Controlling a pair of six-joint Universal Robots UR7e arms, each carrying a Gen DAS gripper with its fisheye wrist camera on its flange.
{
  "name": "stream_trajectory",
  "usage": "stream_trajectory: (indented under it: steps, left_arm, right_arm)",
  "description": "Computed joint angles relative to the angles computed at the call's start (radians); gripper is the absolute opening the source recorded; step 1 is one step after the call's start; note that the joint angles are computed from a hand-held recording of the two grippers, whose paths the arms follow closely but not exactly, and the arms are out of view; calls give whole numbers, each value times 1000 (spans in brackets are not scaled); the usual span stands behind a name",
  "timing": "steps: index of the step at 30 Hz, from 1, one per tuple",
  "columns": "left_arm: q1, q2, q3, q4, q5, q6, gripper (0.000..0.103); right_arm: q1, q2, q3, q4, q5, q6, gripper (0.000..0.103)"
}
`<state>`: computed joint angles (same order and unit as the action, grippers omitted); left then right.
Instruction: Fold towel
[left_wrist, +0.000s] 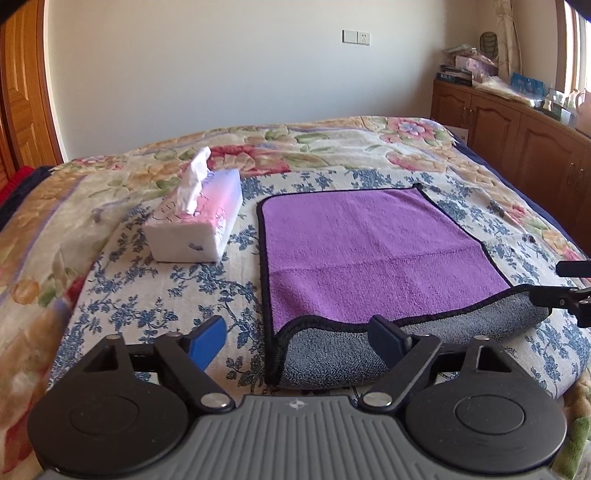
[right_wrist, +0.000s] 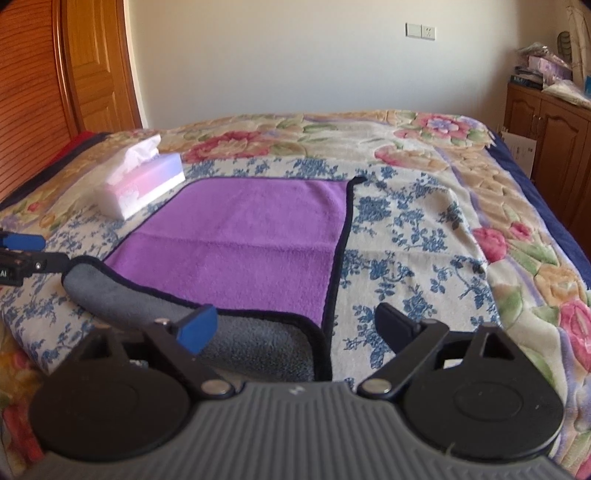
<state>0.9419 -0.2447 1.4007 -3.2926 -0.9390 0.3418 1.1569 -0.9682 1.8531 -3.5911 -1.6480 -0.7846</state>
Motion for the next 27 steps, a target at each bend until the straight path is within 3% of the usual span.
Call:
stream_trajectory:
  steps: [7, 20, 27]
  left_arm:
    - [16, 6, -36, 59, -20, -24, 68]
    - [30, -5, -50, 138, -35, -59, 51]
    - [32, -10, -47, 167, -39, -64, 33]
  right_arm:
    - [-3, 4, -29, 77, -25, 25, 88]
    - [-12, -19, -49, 190, -23, 90, 77]
    - [-14, -30, -55, 250, -23, 104, 59]
